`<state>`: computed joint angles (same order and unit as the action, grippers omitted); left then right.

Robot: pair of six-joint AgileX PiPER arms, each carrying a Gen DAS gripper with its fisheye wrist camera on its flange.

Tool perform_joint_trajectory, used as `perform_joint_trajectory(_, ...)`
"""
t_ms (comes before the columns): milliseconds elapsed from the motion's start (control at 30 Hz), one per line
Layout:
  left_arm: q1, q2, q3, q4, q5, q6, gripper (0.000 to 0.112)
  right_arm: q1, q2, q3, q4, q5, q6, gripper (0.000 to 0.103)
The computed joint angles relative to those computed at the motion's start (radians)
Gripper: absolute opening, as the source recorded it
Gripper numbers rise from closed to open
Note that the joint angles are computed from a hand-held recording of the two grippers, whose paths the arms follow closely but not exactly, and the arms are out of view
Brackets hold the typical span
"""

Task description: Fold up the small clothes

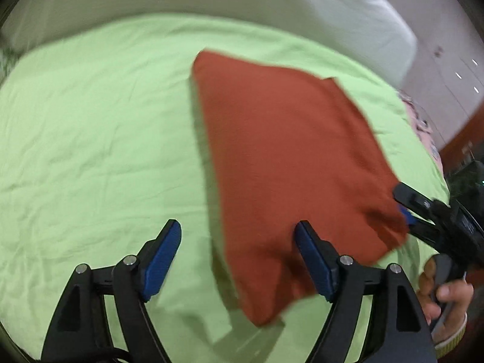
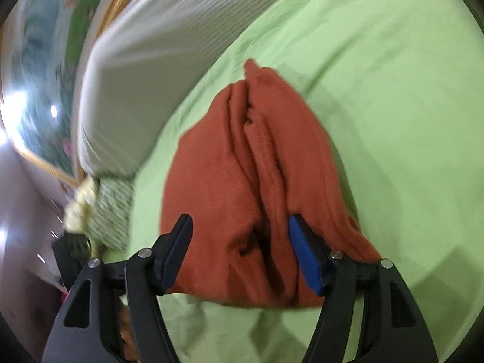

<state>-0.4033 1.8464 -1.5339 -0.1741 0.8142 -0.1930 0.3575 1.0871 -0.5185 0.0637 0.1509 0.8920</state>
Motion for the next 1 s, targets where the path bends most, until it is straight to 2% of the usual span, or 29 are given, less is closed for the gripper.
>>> perform_joint_trajectory(33,0.016,0.012,-0.001,-0.043,-0.003,0.027,0.082,0.008,0.064,-0.074,-0.032,0.057,-0.025,0.067)
perform_joint_trajectory(100,0.016,0.049,-0.020,-0.041,-0.003,0.009,0.085,0.019,0.143,-0.168,-0.100,0.133,-0.022,0.065)
perform_joint_trajectory(133,0.015,0.062,-0.033,-0.037,0.003,0.002,0.085,0.025,0.185,-0.217,-0.127,0.174,-0.026,0.058)
perform_joint_trajectory(167,0.013,0.066,-0.035,-0.038,-0.001,0.001,0.085,0.028,0.213,-0.248,-0.143,0.204,-0.028,0.044)
perform_joint_trajectory(200,0.010,0.069,-0.028,-0.039,-0.013,0.001,0.085,0.032,0.233,-0.273,-0.153,0.234,-0.031,0.037)
perform_joint_trajectory(233,0.006,0.069,-0.026,-0.034,-0.014,-0.001,0.085,0.036,0.251,-0.297,-0.166,0.265,-0.031,0.026)
perform_joint_trajectory(400,-0.022,0.072,-0.064,0.007,0.008,-0.025,0.084,0.041,0.242,-0.312,-0.180,0.289,-0.048,0.020)
perform_joint_trajectory(533,-0.047,0.055,-0.115,0.035,0.040,-0.042,0.084,0.005,0.164,-0.335,-0.152,0.305,-0.080,0.019)
perform_joint_trajectory(600,-0.062,0.035,-0.117,0.062,0.051,-0.052,0.084,0.005,0.109,-0.366,-0.197,0.349,-0.060,0.019)
perform_joint_trajectory(667,-0.085,0.048,-0.125,0.093,0.062,-0.066,0.084,0.031,0.070,-0.379,-0.303,0.402,0.030,0.019)
perform_joint_trajectory(767,-0.098,0.069,-0.102,0.102,0.063,-0.074,0.084,0.042,0.047,-0.337,-0.400,0.467,0.122,0.019)
perform_joint_trajectory(800,-0.099,0.073,-0.094,0.103,0.061,-0.078,0.084,0.034,0.056,-0.307,-0.411,0.465,0.133,0.019)
perform_joint_trajectory(867,-0.093,0.065,-0.044,0.093,0.038,-0.082,0.085,-0.016,0.081,-0.221,-0.337,0.371,0.083,0.019)
perform_joint_trajectory(933,-0.086,0.064,-0.027,0.070,0.014,-0.071,0.085,-0.028,0.104,-0.170,-0.349,0.307,0.111,0.019)
perform_joint_trajectory(1000,-0.079,0.048,-0.011,0.068,0.015,-0.062,0.085,-0.022,0.106,-0.169,-0.375,0.285,0.149,0.019)
